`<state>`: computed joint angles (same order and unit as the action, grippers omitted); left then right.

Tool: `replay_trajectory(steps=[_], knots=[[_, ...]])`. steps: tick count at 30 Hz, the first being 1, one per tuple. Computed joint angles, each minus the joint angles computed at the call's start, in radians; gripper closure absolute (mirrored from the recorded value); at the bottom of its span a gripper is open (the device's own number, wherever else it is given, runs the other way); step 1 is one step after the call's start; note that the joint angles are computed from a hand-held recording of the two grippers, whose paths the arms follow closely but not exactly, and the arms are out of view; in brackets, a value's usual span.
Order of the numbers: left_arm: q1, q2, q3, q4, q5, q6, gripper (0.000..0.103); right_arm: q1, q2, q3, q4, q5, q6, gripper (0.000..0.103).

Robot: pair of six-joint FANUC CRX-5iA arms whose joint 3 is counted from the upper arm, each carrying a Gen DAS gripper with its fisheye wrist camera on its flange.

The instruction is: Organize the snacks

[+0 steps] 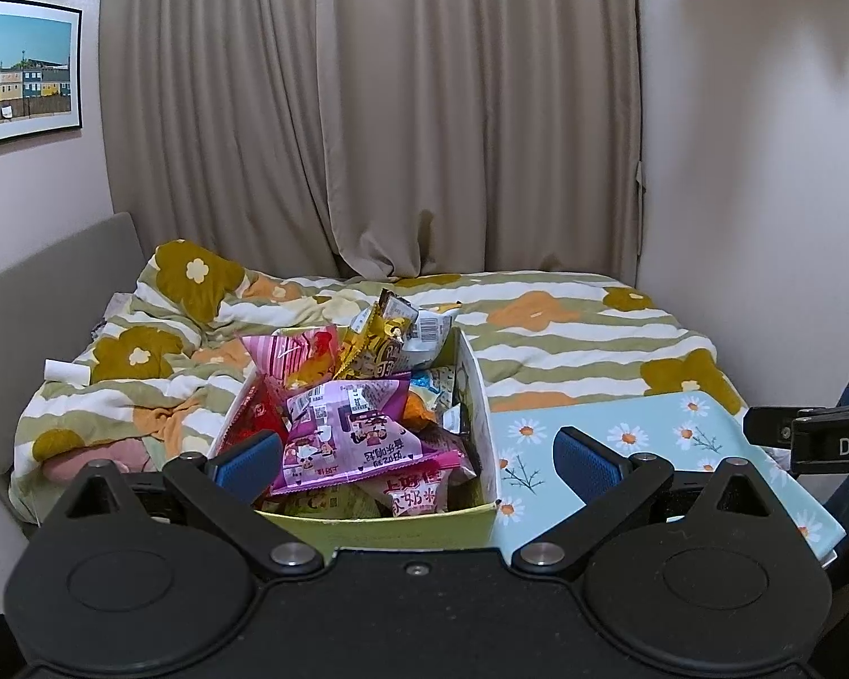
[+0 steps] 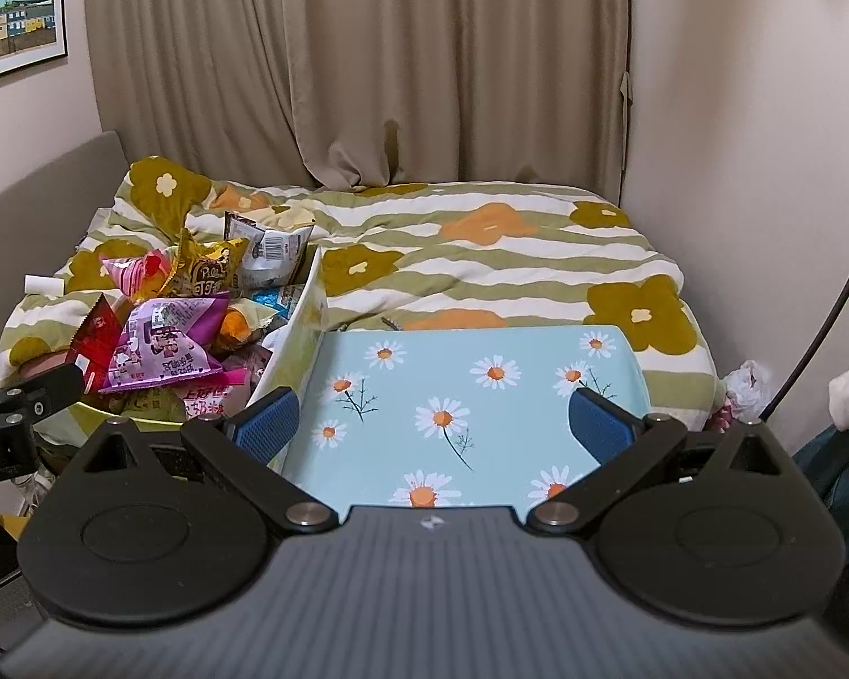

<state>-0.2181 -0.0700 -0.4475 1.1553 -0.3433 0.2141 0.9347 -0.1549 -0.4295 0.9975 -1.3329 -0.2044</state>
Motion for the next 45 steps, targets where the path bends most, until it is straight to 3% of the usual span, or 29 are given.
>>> replay_trajectory(steps=[36, 45], knots=[[0.011, 0.034, 0.043, -0.063, -0.019, 0.059, 0.000, -0.033, 0.023, 0.010, -0.011, 0.029, -0.009, 0.000], [-0.001, 0.036, 0.028, -0.004, 0.019, -0.010, 0.000, -0.036, 0.027, 0.013, -0.008, 0.032, -0.009, 0.000]])
